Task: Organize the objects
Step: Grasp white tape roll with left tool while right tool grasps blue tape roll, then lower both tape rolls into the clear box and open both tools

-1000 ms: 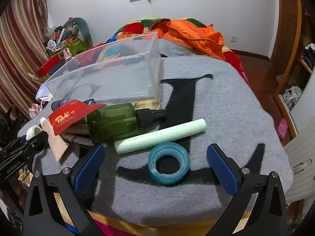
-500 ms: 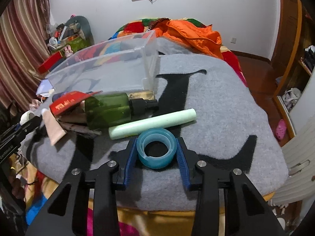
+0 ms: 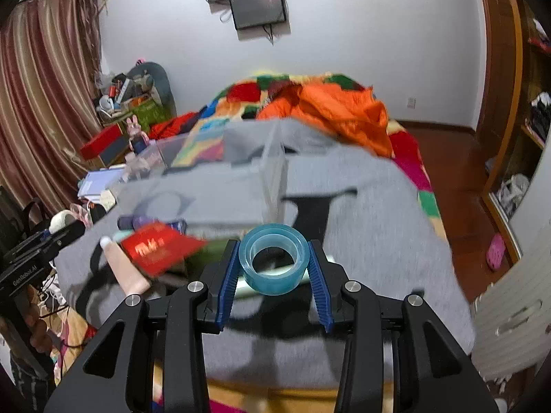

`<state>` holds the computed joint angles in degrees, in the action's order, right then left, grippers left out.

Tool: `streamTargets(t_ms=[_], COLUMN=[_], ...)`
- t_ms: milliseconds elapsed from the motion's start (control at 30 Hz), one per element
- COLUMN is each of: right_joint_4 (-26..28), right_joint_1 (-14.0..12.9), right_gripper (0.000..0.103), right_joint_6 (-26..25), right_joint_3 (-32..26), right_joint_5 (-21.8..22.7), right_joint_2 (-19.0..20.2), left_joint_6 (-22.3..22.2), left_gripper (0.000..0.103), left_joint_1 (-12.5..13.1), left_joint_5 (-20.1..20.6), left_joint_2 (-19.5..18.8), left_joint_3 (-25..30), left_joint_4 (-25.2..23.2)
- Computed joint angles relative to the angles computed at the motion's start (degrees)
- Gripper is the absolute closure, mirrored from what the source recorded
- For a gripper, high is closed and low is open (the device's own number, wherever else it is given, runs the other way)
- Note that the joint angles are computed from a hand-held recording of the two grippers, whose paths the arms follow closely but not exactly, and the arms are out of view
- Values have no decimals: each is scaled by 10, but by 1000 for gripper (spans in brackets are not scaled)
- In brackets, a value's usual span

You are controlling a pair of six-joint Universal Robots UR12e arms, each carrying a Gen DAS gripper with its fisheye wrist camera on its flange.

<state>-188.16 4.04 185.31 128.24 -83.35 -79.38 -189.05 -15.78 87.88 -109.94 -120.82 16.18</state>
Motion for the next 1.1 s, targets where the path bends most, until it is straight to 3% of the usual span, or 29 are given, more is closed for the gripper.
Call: streamTargets(t_ms=[100,500,767,1100], right_joint_4=[-14,-32,-4,46], right_joint_1=[2,19,24,31], right_gripper=[67,67,67,67], right_joint_6=[-8,-46,-53,-63], right_joint_3=[-9,-64,-107,-156], right_joint_5=[-2,13,27,11], right_joint_2=[1,32,62,94], left_joint_6=[0,9,23,34], left_gripper=[62,62,62,62], left_joint_1=[4,7,9,8], left_joint_5=[-11,11,15,5], left_joint_2=[1,-12,-31,-61], left_joint_3=[8,50,91,144], left_joint_4=[-1,-13,-51,-117])
